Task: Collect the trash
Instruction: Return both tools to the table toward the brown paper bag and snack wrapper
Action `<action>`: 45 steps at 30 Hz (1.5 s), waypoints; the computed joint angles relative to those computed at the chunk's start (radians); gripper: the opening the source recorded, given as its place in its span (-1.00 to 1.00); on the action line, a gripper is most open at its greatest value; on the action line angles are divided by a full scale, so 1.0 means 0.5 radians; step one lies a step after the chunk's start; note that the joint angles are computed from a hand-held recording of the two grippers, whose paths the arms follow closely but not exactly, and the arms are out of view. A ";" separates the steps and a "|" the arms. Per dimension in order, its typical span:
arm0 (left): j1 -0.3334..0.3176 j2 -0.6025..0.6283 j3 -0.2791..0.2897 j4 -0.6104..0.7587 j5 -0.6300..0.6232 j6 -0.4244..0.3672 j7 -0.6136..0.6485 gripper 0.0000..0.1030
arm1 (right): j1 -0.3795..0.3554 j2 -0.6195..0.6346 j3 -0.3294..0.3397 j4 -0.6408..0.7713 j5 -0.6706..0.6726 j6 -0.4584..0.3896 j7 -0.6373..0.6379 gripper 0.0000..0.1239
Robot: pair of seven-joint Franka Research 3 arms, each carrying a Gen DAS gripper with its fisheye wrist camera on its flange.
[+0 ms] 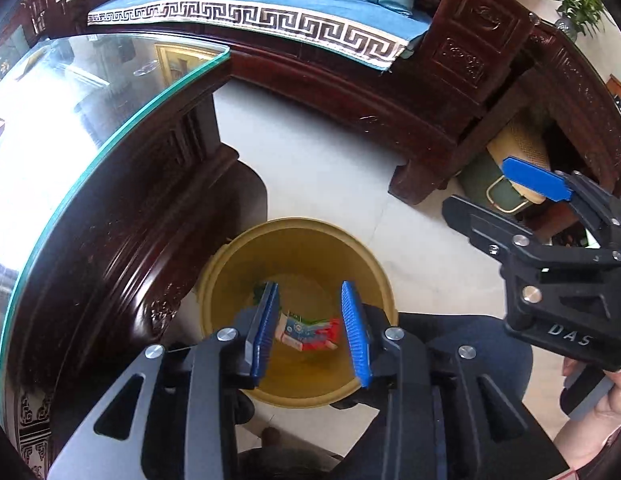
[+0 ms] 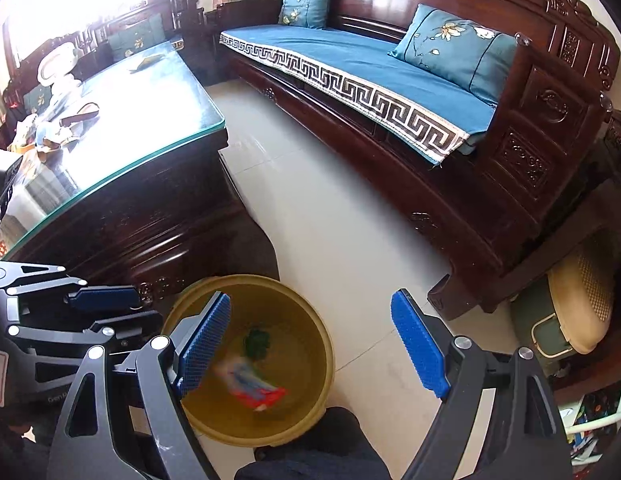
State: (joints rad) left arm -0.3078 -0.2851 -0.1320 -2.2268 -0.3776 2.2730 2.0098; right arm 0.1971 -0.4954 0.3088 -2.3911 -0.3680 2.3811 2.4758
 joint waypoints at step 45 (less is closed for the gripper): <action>0.860 0.694 0.179 0.838 0.650 0.515 -0.966 0.43 | 0.762 2.072 -0.417 2.567 0.087 -0.023 -0.838 0.34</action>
